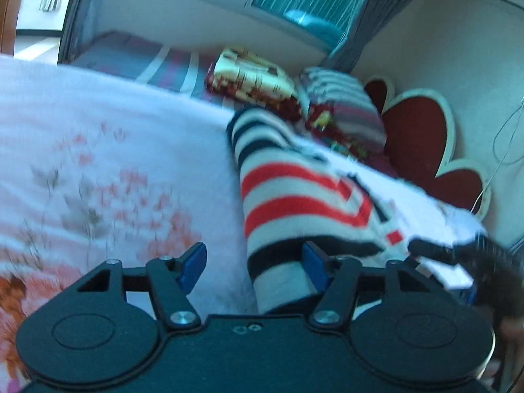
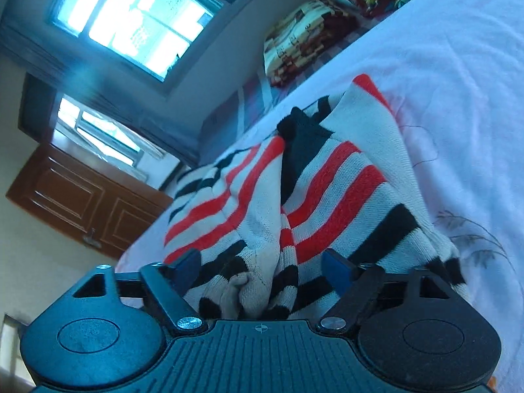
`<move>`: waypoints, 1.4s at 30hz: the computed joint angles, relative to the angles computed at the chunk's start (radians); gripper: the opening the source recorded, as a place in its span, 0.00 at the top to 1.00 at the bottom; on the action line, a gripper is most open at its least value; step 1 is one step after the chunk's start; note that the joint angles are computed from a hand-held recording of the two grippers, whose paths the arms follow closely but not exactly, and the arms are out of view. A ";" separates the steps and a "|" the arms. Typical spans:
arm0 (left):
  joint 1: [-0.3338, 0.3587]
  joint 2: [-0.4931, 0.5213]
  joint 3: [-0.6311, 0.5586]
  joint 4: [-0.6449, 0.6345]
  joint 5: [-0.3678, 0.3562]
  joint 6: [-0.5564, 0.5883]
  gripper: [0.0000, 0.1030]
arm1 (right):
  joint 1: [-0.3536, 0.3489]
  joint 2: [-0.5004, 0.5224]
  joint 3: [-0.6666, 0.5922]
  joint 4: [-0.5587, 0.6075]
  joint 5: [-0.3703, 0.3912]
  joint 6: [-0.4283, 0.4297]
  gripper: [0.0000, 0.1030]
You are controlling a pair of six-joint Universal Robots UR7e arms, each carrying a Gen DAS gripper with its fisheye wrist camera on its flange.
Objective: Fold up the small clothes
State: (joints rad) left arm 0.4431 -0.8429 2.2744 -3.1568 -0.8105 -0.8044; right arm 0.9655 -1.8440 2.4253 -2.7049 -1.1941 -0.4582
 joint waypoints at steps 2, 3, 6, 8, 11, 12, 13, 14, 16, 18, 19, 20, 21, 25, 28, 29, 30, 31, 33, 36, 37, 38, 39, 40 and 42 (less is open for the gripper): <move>-0.008 -0.012 0.036 -0.014 0.011 -0.017 0.33 | 0.036 0.023 -0.012 0.002 -0.039 -0.014 0.28; -0.004 -0.011 0.042 -0.032 0.005 -0.028 0.31 | 0.057 0.035 -0.018 0.000 -0.064 -0.023 0.34; 0.023 -0.016 0.040 -0.072 -0.026 0.007 0.33 | 0.128 0.085 -0.013 -0.102 -0.176 -0.053 0.45; 0.027 -0.018 0.043 -0.114 -0.017 0.048 0.36 | 0.169 0.118 -0.006 -0.178 -0.241 -0.091 0.50; 0.041 -0.010 0.032 -0.146 0.027 0.057 0.41 | 0.199 0.116 0.027 -0.253 -0.264 -0.212 0.78; 0.056 -0.015 0.015 -0.102 0.023 0.043 0.42 | 0.217 0.120 0.044 -0.302 -0.281 -0.263 0.80; 0.068 -0.013 -0.001 -0.077 0.016 0.041 0.43 | 0.230 0.117 0.063 -0.348 -0.293 -0.313 0.80; 0.076 -0.006 -0.014 -0.077 0.008 0.046 0.43 | 0.242 0.120 0.083 -0.410 -0.297 -0.367 0.80; 0.078 0.003 -0.036 -0.085 -0.005 0.067 0.48 | 0.247 0.101 0.108 -0.476 -0.282 -0.430 0.81; 0.065 0.020 -0.055 -0.117 -0.007 0.114 0.49 | 0.227 0.057 0.130 -0.512 -0.238 -0.467 0.81; 0.062 0.036 -0.072 -0.130 -0.014 0.140 0.49 | 0.210 0.046 0.142 -0.545 -0.218 -0.489 0.81; 0.059 0.053 -0.092 -0.135 -0.022 0.164 0.49 | 0.193 0.046 0.146 -0.571 -0.205 -0.502 0.81; 0.055 0.069 -0.114 -0.127 -0.028 0.189 0.48 | 0.164 0.027 0.149 -0.566 -0.187 -0.504 0.81; 0.036 0.147 -0.209 0.004 -0.035 0.258 0.43 | 0.036 0.029 0.145 -0.568 -0.183 -0.486 0.81; 0.011 0.205 -0.254 0.088 0.022 0.285 0.37 | -0.057 0.014 0.127 -0.468 -0.123 -0.454 0.81; 0.005 0.214 -0.255 0.086 0.035 0.291 0.37 | -0.081 -0.009 0.126 -0.437 -0.092 -0.456 0.81; 0.002 0.215 -0.252 0.082 0.039 0.291 0.36 | -0.082 -0.019 0.126 -0.427 -0.086 -0.454 0.81; 0.002 0.210 -0.245 0.076 0.036 0.293 0.36 | -0.076 -0.022 0.124 -0.424 -0.087 -0.456 0.81; 0.006 0.200 -0.230 0.052 0.024 0.291 0.37 | -0.072 -0.035 0.126 -0.413 -0.080 -0.463 0.81; 0.010 0.194 -0.227 0.064 0.017 0.287 0.36 | -0.059 0.000 0.102 -0.404 -0.111 -0.458 0.81; 0.012 0.193 -0.233 0.072 0.013 0.282 0.36 | -0.066 -0.015 0.090 -0.359 -0.100 -0.456 0.80; 0.014 0.188 -0.232 0.076 0.006 0.278 0.36 | -0.069 -0.034 0.076 -0.310 -0.089 -0.445 0.78; 0.015 0.182 -0.231 0.080 0.000 0.277 0.36 | -0.073 -0.049 0.067 -0.303 -0.073 -0.431 0.63; 0.018 0.177 -0.233 0.080 -0.006 0.277 0.37 | -0.081 -0.059 0.068 -0.331 -0.050 -0.429 0.53; 0.022 0.170 -0.225 0.033 -0.023 0.294 0.41 | -0.077 -0.038 0.023 -0.318 -0.028 -0.406 0.39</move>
